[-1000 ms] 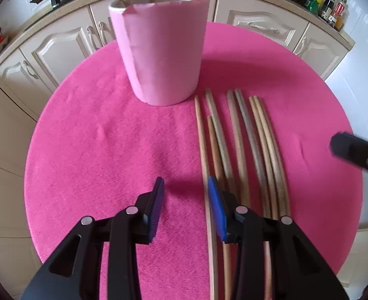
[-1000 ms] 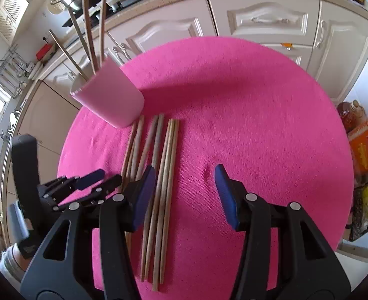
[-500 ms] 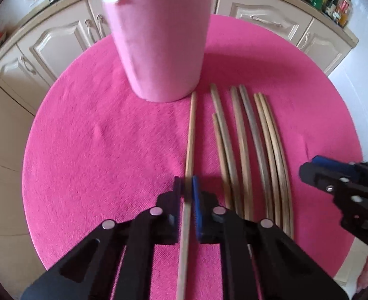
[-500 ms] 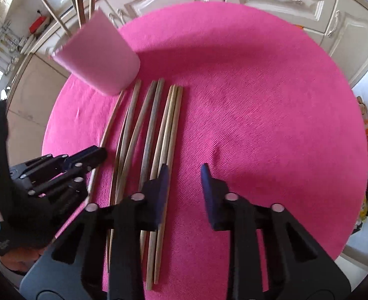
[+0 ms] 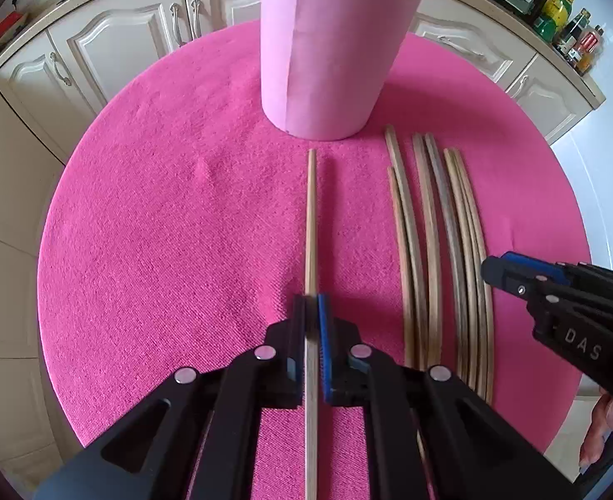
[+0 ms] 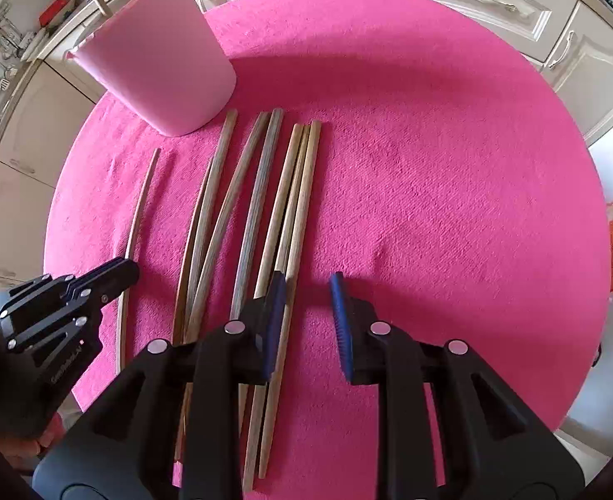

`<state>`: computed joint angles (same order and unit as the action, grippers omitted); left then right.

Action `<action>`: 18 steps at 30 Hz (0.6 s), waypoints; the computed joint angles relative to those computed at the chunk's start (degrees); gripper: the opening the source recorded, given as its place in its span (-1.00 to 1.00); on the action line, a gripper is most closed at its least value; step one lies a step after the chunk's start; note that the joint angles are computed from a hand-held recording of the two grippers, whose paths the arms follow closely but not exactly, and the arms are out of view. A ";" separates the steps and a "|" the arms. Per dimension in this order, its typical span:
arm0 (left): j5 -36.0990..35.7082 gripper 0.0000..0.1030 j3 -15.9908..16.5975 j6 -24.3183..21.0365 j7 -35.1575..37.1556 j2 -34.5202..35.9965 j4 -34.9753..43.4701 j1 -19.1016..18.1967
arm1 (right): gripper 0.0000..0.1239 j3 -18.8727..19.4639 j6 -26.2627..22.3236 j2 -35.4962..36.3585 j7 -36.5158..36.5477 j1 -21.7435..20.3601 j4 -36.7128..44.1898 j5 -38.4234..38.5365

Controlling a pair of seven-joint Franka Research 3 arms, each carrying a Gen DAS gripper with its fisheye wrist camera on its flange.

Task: Organize utensils
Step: 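Grasp a chopstick with the right gripper while the left gripper lifts its chopstick toward the cup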

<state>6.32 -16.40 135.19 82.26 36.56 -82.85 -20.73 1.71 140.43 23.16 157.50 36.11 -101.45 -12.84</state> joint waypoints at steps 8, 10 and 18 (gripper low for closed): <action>1.15 -0.87 0.95 -3.25 -2.02 2.29 4.42 -1.47 | -0.63 0.42 -5.70 2.99 -1.75 -0.63 5.57 2.01; 1.90 -0.87 1.26 -4.65 -2.48 3.38 6.48 -2.26 | -0.63 0.23 -11.08 5.63 -3.54 -0.42 10.76 1.96; 2.45 -0.87 1.24 -5.82 -2.47 5.02 9.18 -2.87 | -0.69 -0.34 -11.77 6.80 -5.03 0.00 12.54 2.70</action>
<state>8.76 -15.16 129.37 79.79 41.58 -73.67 -23.61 1.37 128.66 29.96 152.47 36.11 -88.91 -10.14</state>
